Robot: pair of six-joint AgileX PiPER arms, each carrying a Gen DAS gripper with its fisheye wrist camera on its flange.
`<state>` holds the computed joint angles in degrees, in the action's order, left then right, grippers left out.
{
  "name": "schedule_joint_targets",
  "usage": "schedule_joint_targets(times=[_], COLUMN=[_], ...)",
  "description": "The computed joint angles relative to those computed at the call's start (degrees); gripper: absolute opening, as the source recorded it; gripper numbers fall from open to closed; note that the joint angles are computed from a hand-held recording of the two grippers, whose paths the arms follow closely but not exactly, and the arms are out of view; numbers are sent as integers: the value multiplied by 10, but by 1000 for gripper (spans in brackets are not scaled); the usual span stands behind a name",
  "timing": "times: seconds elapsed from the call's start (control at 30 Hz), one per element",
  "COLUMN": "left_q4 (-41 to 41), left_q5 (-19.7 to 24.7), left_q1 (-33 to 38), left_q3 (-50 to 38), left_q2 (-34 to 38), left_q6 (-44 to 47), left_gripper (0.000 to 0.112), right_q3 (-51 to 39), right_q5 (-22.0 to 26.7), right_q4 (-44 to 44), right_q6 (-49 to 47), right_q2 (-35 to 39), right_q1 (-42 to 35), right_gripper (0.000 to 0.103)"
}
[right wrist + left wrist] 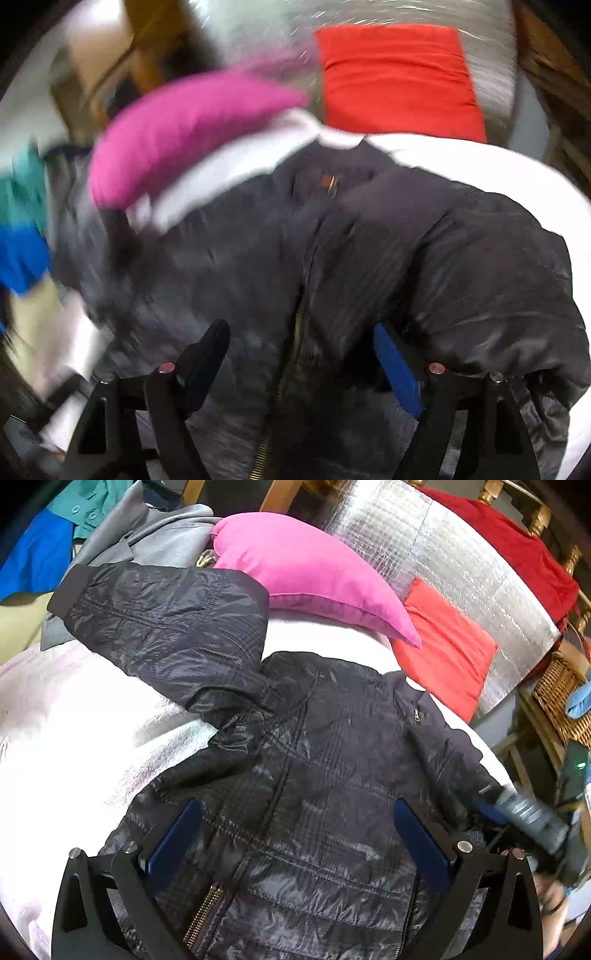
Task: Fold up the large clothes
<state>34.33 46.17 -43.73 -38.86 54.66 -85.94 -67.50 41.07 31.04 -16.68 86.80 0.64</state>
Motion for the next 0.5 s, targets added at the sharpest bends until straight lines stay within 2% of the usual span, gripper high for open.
schedule_joint_targets(times=[0.1, 0.27, 0.37, 0.43, 0.47, 0.5], left_q4=[7, -16, -26, -26, -21, -18], left_q5=[4, -14, -24, -24, -22, -20], left_q1=[-1, 28, 39, 38, 34, 33], left_q3=[1, 7, 9, 9, 8, 8], left_q2=[-6, -7, -7, -4, -2, 0], left_q6=[-5, 21, 31, 33, 30, 29], left_gripper=[103, 103, 103, 103, 103, 103], right_q3=[-25, -73, -112, -150, -174, -199], right_q5=[48, 69, 31, 27, 37, 49], right_q4=[133, 221, 133, 77, 40, 2], right_q6=[-19, -20, 62, 131, 160, 175], right_q2=[22, 86, 123, 166, 183, 195], right_q1=[-87, -106, -69, -48, -35, -18], right_gripper=[91, 91, 91, 90, 78, 58])
